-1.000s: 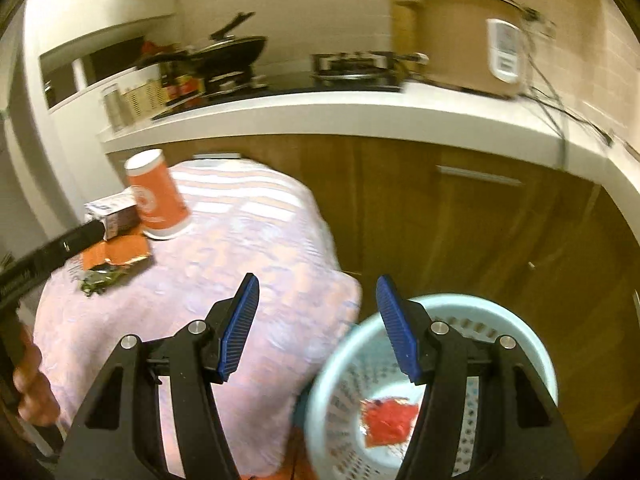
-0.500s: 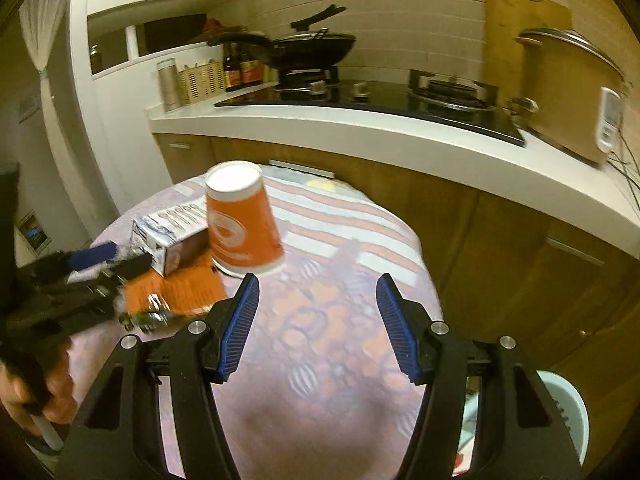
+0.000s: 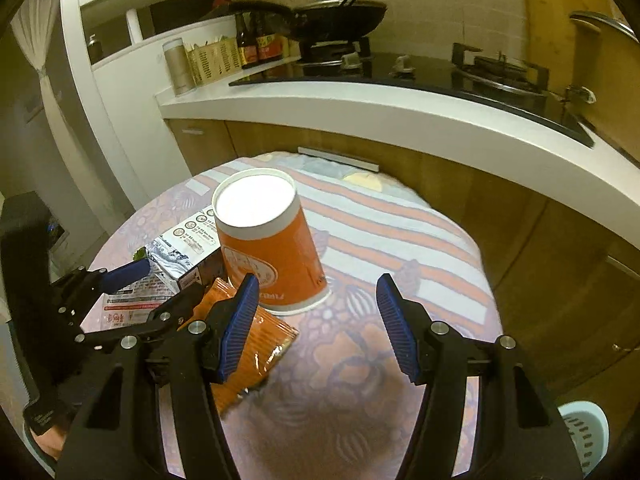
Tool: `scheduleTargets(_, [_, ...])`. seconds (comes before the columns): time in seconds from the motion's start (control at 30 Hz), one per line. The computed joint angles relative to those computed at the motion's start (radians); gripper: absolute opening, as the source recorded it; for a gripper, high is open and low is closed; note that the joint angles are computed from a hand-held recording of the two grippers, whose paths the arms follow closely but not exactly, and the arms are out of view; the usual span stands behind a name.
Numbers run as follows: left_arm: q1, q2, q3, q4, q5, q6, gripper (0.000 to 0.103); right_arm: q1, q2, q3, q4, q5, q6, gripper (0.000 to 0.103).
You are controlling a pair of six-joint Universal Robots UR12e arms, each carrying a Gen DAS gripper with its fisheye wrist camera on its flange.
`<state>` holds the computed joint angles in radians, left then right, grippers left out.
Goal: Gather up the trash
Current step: 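Grasp the milk carton with the left gripper while the right gripper grasps the orange paper cup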
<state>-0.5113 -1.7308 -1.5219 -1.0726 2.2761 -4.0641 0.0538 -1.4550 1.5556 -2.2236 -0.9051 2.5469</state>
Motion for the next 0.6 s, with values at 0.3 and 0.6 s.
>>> scheduleTargets(0.3, [0.027, 0.020, -0.030, 0.098, -0.046, 0.080, 0.073, 0.016, 0.022, -0.016, 0.029, 0.008, 0.004, 0.058])
scheduleTargets(0.6, [0.046, 0.015, -0.044, 0.148, -0.080, 0.087, 0.058, 0.034, 0.027, -0.030, 0.036, 0.013, -0.018, 0.065])
